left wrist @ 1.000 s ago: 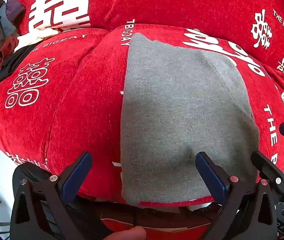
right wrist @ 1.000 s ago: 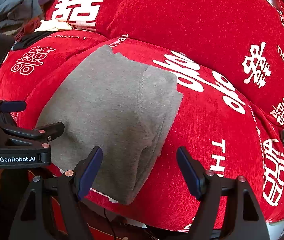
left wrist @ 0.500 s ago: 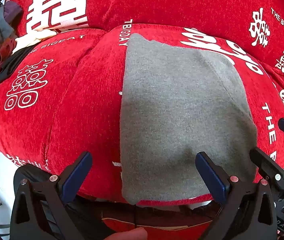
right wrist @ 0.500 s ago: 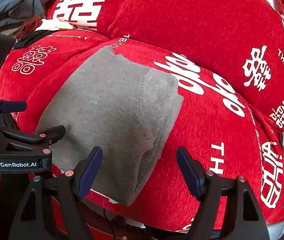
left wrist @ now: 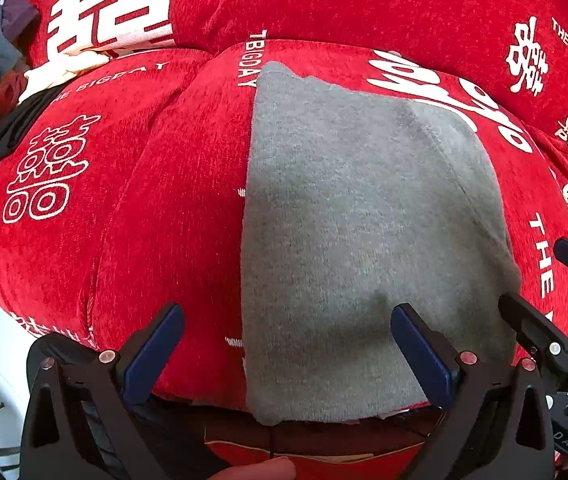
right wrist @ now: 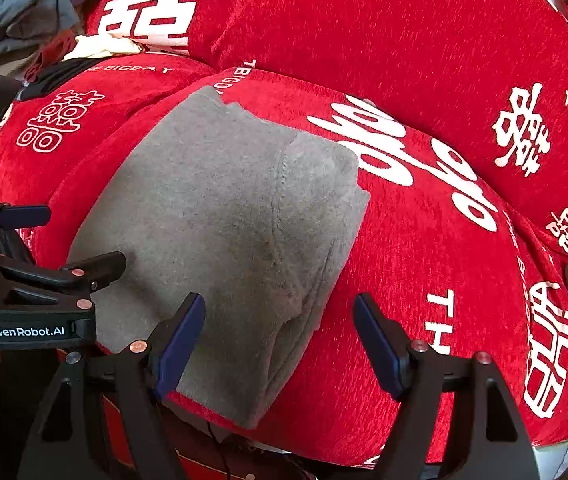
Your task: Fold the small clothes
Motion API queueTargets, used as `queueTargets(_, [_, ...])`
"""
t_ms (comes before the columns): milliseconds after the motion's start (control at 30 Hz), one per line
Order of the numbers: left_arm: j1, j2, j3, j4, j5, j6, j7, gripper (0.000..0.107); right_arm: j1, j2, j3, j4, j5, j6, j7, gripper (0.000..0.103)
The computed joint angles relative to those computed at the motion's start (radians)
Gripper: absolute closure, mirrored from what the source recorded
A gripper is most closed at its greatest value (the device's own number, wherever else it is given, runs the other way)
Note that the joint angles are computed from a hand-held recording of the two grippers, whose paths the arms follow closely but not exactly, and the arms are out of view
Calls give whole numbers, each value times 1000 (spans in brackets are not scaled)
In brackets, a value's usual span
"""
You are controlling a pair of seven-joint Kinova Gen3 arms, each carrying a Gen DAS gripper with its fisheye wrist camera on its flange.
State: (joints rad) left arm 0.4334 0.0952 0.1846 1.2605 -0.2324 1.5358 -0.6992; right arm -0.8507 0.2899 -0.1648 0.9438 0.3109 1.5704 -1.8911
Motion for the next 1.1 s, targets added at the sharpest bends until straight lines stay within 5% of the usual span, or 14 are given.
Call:
queueTargets(567, [-31,35,-25,-34,32,6,-47,4,16,59,27,-87,-41,37,58,24])
queueTargets(1100, [-18,53,-29,-43,26,22,-44,4,39,47,26,-47,-68,5,52,24])
